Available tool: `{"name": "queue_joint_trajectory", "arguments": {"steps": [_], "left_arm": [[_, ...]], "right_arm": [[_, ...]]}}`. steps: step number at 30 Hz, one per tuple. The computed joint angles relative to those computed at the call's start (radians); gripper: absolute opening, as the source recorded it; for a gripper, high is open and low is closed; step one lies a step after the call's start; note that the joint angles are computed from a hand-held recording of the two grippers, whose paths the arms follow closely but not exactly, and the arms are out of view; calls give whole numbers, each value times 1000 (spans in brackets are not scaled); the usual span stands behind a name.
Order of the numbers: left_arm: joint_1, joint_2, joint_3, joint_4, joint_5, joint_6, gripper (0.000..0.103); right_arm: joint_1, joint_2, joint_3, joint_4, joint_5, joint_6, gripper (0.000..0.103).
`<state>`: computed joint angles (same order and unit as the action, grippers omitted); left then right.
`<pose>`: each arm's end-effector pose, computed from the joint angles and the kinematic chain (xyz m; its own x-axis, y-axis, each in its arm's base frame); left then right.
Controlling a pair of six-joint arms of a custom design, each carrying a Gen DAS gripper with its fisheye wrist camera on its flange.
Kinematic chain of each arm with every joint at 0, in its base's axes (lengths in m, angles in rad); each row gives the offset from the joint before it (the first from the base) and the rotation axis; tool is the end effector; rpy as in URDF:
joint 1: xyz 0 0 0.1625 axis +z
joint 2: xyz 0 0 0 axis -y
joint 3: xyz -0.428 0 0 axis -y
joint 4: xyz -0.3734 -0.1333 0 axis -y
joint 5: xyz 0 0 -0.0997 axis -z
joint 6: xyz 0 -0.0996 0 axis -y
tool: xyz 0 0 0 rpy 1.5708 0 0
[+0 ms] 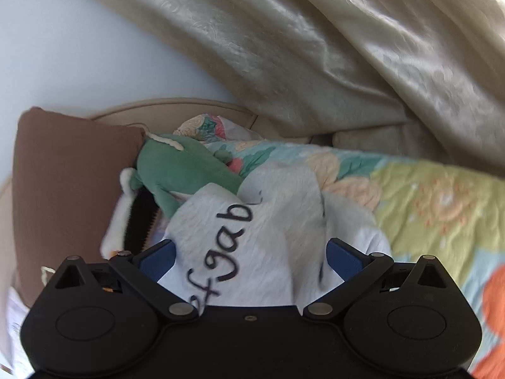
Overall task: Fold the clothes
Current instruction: 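Grasp the grey sweatshirt with the left gripper while the right gripper grasps it too, then lift the sweatshirt with both grippers and shake it out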
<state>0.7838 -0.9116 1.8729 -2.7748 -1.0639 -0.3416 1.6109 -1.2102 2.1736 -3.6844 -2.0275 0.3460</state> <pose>-0.2922 -0.5477 0.1341 -0.8897 0.2762 -0.3635 0.4133 0.8255 -0.3843 0.1088 -0.4825 0.3109 -0.8644 0.4829 -0.1402 0.2942 0.2596 -0.9198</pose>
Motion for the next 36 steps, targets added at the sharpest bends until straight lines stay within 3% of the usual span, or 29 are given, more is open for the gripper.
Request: {"name": "queue_joint_trajectory", "arguments": {"steps": [5, 10, 12, 13, 15, 16, 18, 21, 25, 29, 36], "left_arm": [[55, 39, -41, 9, -61, -31, 103], [113, 83, -79, -6, -147, -61, 103], [114, 86, -83, -14, -145, -57, 102], [111, 88, -86, -13, -137, -40, 100], [112, 88, -82, -33, -150, -20, 82], [113, 88, -80, -43, -157, -9, 77], [119, 86, -76, -59, -183, 3, 57], [123, 77, -69, -67, -206, 37, 40], [124, 66, -57, -69, -215, 63, 36], [132, 35, -49, -41, -221, 71, 30], [118, -105, 49, -52, -154, 96, 29]], "right_arm": [[-64, 8, -7, 69, 98, 3, 102], [-56, 33, -25, 129, 80, -121, 87], [-66, 24, -17, 146, 131, -134, 75], [-77, 16, -9, 157, 169, -125, 67], [-95, 6, -1, 176, 227, -111, 62], [-99, 5, 1, 179, 243, -110, 61], [-101, 3, 7, 184, 269, -103, 59], [-108, 1, 16, 200, 328, -92, 58], [-120, 6, 32, 206, 410, -57, 58], [-137, 3, 59, 227, 544, -15, 58], [-61, 42, 28, 291, 596, -11, 58]]}}
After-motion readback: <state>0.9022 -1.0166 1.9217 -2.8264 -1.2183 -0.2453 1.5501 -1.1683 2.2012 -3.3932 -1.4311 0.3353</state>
